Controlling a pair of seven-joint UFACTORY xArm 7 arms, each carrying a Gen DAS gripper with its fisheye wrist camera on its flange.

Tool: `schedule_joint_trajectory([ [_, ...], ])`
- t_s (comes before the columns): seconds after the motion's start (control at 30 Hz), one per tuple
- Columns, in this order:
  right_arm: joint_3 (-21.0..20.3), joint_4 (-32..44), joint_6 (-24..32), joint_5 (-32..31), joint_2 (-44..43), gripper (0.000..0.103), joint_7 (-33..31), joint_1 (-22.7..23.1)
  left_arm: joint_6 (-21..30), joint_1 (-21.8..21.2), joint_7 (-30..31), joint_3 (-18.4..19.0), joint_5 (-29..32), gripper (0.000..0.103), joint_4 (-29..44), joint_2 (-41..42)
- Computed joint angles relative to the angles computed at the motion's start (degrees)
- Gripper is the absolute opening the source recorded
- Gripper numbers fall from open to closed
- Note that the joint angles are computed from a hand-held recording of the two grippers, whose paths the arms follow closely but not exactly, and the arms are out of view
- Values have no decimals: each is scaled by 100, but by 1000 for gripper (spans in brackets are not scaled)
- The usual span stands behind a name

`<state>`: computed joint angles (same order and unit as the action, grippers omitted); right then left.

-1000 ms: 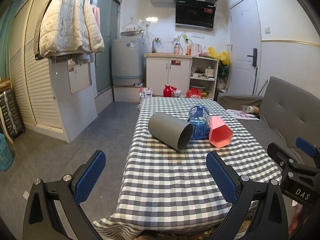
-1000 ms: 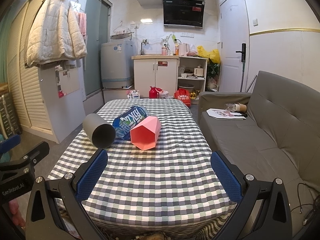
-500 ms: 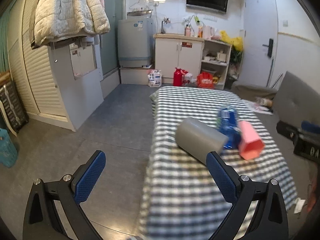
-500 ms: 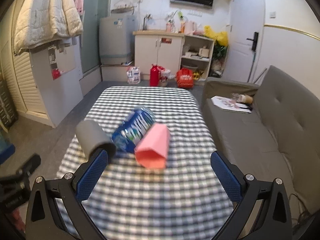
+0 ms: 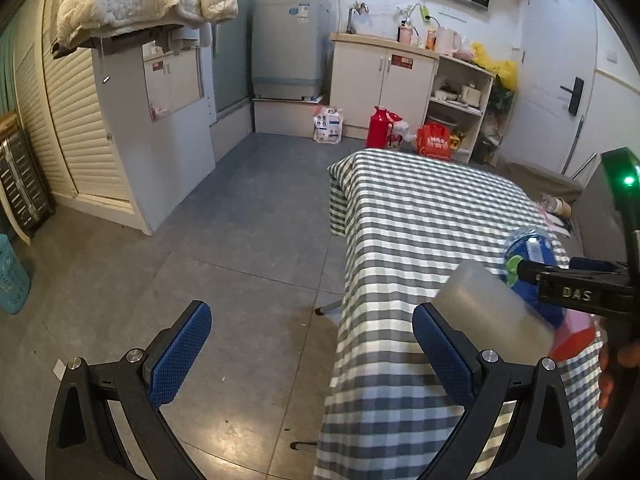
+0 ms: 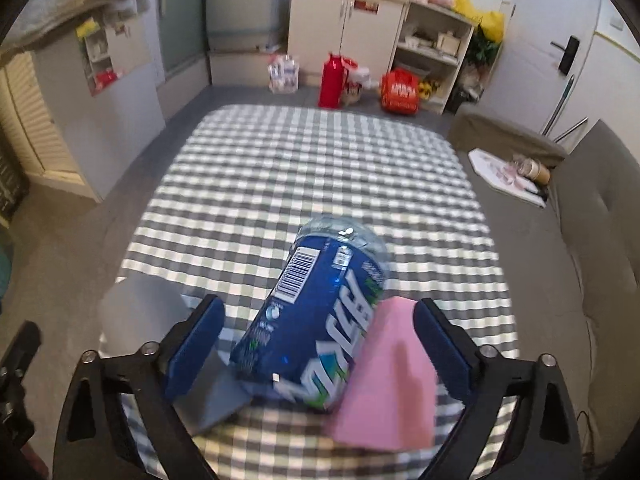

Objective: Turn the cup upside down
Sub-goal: 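Reach the right gripper to the lying blue bottle and close on it, then lift the blue bottle with the right gripper and carry it toward the left gripper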

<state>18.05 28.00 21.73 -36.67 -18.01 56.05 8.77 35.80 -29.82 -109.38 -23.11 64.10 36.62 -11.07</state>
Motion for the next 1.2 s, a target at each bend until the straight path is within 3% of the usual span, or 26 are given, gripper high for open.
schedule_joint_trajectory([
  [0.07,-40,103,-59,-35,278,91,65,-16,-1,0,10,4,31,103,-8,40],
  [0.1,143,201,32,-331,377,91,306,-145,-12,-7,-77,-8,70,103,-41,64],
  [0.2,-16,315,14,-422,568,91,341,12,-254,20,-302,55,198,103,-171,55],
  [0.4,-497,623,-106,86,1045,90,-259,284,-393,48,-356,94,208,103,-287,46],
  [0.47,-632,726,-106,440,1185,86,-525,373,-408,46,-330,90,177,103,-304,34],
  [0.53,-781,769,-183,903,1341,65,-943,446,-392,37,-292,71,134,103,-293,53],
  [0.67,-859,640,-463,1076,1254,65,-1059,441,-290,-9,-139,66,-27,103,-225,113],
  [0.8,-780,312,-698,1224,656,64,-1130,391,-93,-111,116,1,-387,103,-229,-96],
  [0.93,-794,-98,-600,1913,-298,64,-1689,620,196,-199,418,-179,-811,103,-231,-486],
  [1.03,-742,-479,-194,2392,-1303,64,-1992,846,411,-237,630,-365,-1151,103,-186,-779],
  [1.2,-503,-1168,953,2977,-3185,65,-2090,1242,882,-351,858,-810,-1702,103,-5,-1083],
])
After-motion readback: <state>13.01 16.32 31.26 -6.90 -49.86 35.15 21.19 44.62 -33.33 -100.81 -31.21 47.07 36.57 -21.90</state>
